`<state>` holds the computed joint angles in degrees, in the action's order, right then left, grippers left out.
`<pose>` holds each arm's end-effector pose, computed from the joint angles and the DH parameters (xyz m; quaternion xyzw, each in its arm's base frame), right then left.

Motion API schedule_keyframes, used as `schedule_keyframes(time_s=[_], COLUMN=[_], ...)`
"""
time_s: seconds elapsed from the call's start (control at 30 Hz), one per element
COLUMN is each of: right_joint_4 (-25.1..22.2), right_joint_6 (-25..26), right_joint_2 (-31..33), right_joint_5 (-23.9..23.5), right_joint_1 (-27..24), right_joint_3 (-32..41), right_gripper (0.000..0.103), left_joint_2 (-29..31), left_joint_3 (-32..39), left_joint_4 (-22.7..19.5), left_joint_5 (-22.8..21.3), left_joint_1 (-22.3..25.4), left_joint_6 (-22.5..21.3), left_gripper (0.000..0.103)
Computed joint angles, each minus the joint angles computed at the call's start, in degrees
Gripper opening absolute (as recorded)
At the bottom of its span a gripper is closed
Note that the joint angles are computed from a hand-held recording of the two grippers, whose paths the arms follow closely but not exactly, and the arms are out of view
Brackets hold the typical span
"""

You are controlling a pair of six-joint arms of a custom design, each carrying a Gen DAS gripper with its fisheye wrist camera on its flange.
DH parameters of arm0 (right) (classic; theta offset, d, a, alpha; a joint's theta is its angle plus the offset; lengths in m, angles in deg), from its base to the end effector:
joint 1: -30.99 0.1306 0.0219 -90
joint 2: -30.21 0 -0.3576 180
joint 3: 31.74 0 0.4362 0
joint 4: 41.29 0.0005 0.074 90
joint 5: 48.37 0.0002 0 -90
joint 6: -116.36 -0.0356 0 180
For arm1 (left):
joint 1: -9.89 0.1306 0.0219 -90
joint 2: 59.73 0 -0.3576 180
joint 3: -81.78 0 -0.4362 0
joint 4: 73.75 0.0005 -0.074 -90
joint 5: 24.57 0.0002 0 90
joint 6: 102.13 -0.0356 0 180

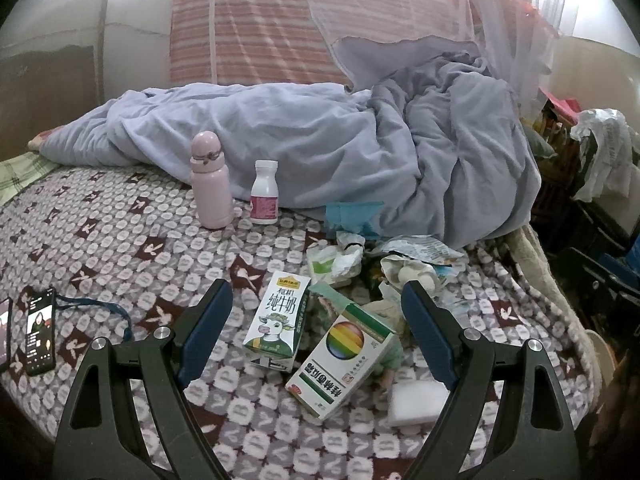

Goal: Collect trash
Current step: 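Move both tools toward the pile of trash on the blanket, then grasp the rainbow medicine box with the left tool while the right tool grasps the white sponge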

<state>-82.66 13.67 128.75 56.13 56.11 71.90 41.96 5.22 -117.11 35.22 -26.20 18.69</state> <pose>0.5444 0.2448 0.4587 -0.0391 0.8859 0.0387 0.4606 0.5020 -0.3444 0.4244 -0.0662 0.8846 -0.0198 0.4612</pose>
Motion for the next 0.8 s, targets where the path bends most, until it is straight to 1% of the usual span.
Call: schedule_keyframes(time_s=[0.27, 0.43, 0.5, 0.63, 0.7, 0.8], right_joint_4=[-0.83, -2.69, -3.9, -7.76, -10.19, -12.36], right_joint_6=[0.98, 2.18, 2.66, 3.04, 2.73, 2.39], right_joint_2=[0.04, 1.18, 1.68, 3.26, 4.09, 4.93], right_joint_5=[0.3, 0.18, -0.3, -2.53, -4.46, -7.45], right_joint_1=[0.12, 0.31, 0.29, -0.07, -0.31, -0.49], right_joint_3=[0.15, 1.39, 1.81, 3.29, 3.64, 3.42], right_gripper=[0.103, 0.103, 0.103, 0.103, 0.103, 0.103], left_joint_2=[0.23, 0.37, 0.12, -1.17, -1.91, -2.89], left_joint_3=[0.1, 0.05, -0.45, -2.67, -3.95, -5.62], left_joint_4=[-1.04, -1.89, -2.29, -3.59, -4.48, -5.49], left_joint_5=[0.65, 1.04, 1.85, 4.37, 5.79, 7.39], left_joint_1=[0.59, 1.09, 1.55, 3.22, 4.24, 5.19], left_joint_6=[0.7, 0.64, 0.52, 0.75, 0.71, 0.13], left_gripper=[0.086, 0.086, 0.086, 0.086, 0.086, 0.086])
